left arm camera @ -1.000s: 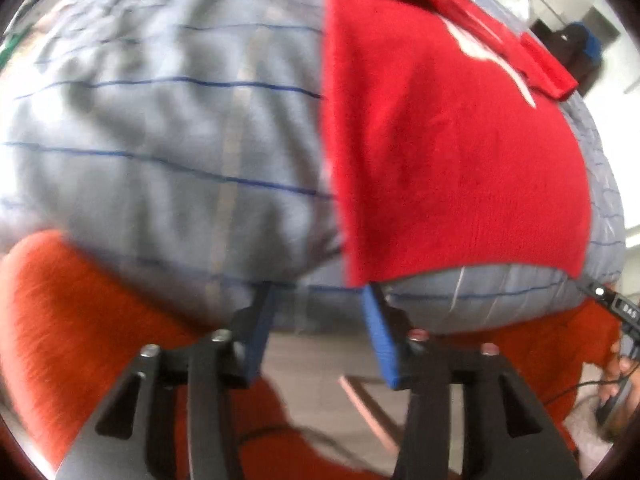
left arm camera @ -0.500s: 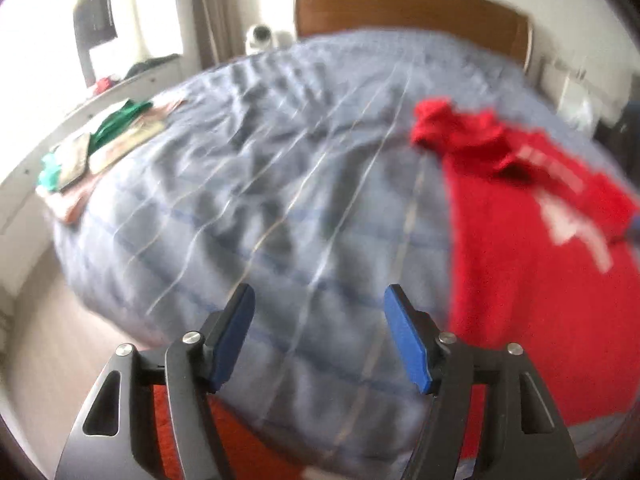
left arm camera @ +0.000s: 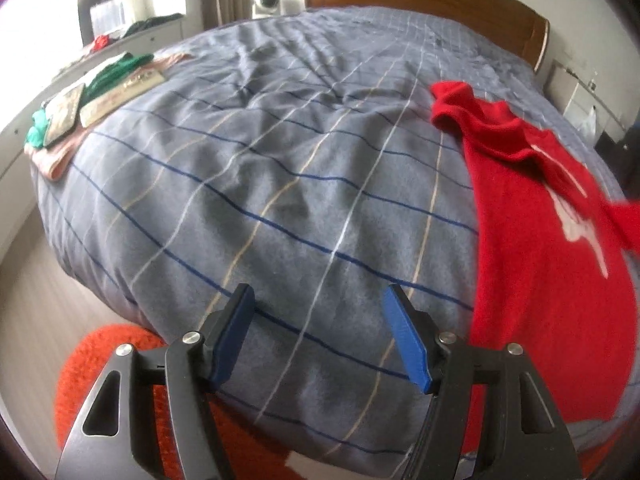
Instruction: Fold small clothes
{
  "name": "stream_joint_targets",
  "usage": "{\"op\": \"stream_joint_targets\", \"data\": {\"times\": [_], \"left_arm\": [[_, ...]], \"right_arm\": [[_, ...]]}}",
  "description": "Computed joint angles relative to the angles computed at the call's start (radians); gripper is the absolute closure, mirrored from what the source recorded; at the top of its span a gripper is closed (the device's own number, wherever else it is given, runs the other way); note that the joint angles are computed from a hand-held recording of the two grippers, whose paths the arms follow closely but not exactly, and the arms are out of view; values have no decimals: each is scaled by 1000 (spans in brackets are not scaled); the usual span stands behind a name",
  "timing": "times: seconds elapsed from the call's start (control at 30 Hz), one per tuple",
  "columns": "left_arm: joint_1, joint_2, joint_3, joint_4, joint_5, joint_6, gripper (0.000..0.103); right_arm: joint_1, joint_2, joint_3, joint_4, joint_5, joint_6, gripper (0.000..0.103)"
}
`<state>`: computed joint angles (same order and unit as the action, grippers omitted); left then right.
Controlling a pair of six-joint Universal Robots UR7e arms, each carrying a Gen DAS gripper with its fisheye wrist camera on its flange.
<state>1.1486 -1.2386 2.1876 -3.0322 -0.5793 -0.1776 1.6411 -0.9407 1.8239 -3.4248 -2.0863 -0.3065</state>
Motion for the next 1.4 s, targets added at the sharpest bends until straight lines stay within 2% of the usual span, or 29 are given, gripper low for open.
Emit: {"op": "stream_joint_targets", "data": {"times": [0.1,0.2,0.33,0.5,0.6,0.77,0.83,0.9,0.97,1.03,1.07,1.13,1.23,1.33,1.4], "left_arm": [[1,3,-3,11,0,-21,33],[-2,18,-9,16,18,-26,33],[-14,42,-6,11,62,-15,33],[-17,47,-3,14,78,-16,33],[-17,49,-4,19,83,-16,33],[-15,45,-3,21,79,-5,32],[-13,42,-2,23,75,-5,31],[-12,42,-3,25,74,-6,30],[-12,44,-3,25,75,-7,29],[-13,46,-4,25,78,-10,26],[-13,46,-4,25,77,-10,25],[-14,47,-4,22,79,-8,25],[-22,48,-3,25,87,2,24],[-49,26,6,42,81,28,24],[-83,9,8,39,65,78,24]], "right_arm": [[-57,-116,72,-33,-58,49,94],[-126,-214,157,-27,-56,121,94],[-206,-277,243,-17,20,201,94],[-296,-278,285,-19,119,312,94],[-322,-287,307,-35,160,329,94],[-409,-337,358,-38,326,418,97],[-413,-345,366,-42,325,410,99],[-399,-353,370,-31,291,391,100],[-361,-358,372,-45,210,382,99],[-305,-336,370,-125,104,333,90],[-280,-327,363,-146,71,300,90],[-248,-319,346,-127,83,250,90],[-247,-305,322,-73,141,222,87],[-271,-277,305,-16,129,251,84],[-295,-274,329,-40,128,282,85]]}}
